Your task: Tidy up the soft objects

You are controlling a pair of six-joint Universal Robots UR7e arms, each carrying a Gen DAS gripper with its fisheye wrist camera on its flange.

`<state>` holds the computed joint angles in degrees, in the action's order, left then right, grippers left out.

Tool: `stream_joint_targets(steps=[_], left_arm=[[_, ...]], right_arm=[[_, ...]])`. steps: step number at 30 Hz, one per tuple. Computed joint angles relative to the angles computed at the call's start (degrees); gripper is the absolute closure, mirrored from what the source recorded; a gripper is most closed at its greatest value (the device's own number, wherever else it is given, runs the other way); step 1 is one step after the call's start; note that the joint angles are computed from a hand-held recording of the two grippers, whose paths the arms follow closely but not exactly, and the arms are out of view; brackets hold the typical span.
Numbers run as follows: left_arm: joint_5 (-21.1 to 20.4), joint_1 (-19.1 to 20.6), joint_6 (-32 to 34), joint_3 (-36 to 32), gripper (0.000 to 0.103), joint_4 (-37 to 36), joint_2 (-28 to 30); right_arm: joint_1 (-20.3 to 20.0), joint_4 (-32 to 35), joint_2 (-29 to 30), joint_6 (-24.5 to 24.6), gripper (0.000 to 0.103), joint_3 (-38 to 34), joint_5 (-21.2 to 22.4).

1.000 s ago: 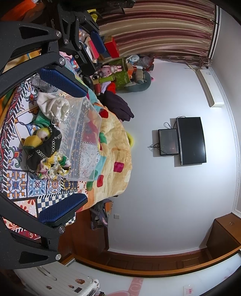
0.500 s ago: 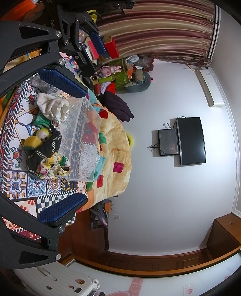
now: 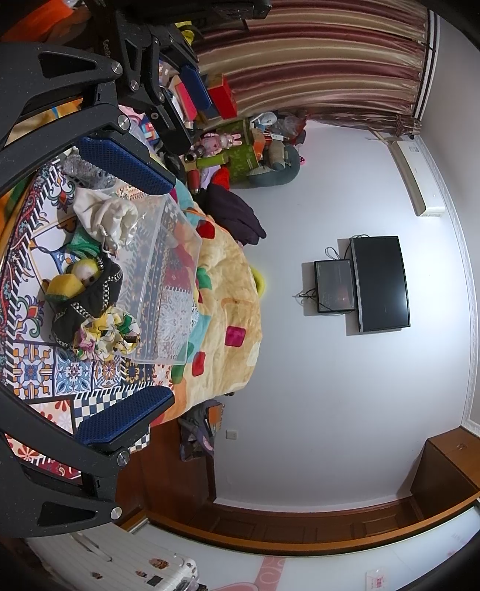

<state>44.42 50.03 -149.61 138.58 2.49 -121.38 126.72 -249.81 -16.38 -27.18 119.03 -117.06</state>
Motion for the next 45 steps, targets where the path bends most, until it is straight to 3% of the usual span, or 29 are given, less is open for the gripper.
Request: stream_joint_targets(steps=[13,16,21,27,31,34,36,41,45], left_arm=[[-0.59,-0.58,-0.9,-0.3,0.0,1.05,0.21],[0.79,0.87,-1.75,-1.01,0.0,1.97,1.43],[3.66,5.77,-2.47,-2.68,0.0,2.94,5.0],[8.21,14.94,-2.17,-6.18,0.0,3.58,12.28],[12.02,20.94,-3.76,-10.1,0.0,5.03,18.25],[14.2,22.9,-5.31,-12.41,0.004,6.4,21.53],[14.92,23.19,-5.6,-13.95,0.009,7.48,23.59],[16.93,23.7,-7.42,-17.4,0.01,10.53,28.56],[15.88,24.0,-7.53,-18.99,0.02,11.0,32.09]], right_arm=[[-0.39,0.64,-0.15,0.32,0.0,0.05,0.73],[-0.96,1.65,-0.24,0.81,0.0,-0.03,0.93],[-2.68,4.23,-0.68,1.86,0.0,0.94,2.1],[-4.49,7.29,0.42,2.27,0.0,-0.13,-1.83],[-6.67,10.74,-0.12,4.15,0.0,-0.38,-1.97],[-7.81,13.04,-0.74,5.64,0.008,-0.4,-1.95],[-8.32,14.87,-1.28,6.64,0.02,-0.44,-2.2],[-10.54,20.36,-3.24,9.45,0.028,-0.6,0.19],[-12.3,24.12,-4.25,11.44,0.035,-1.04,2.35]])
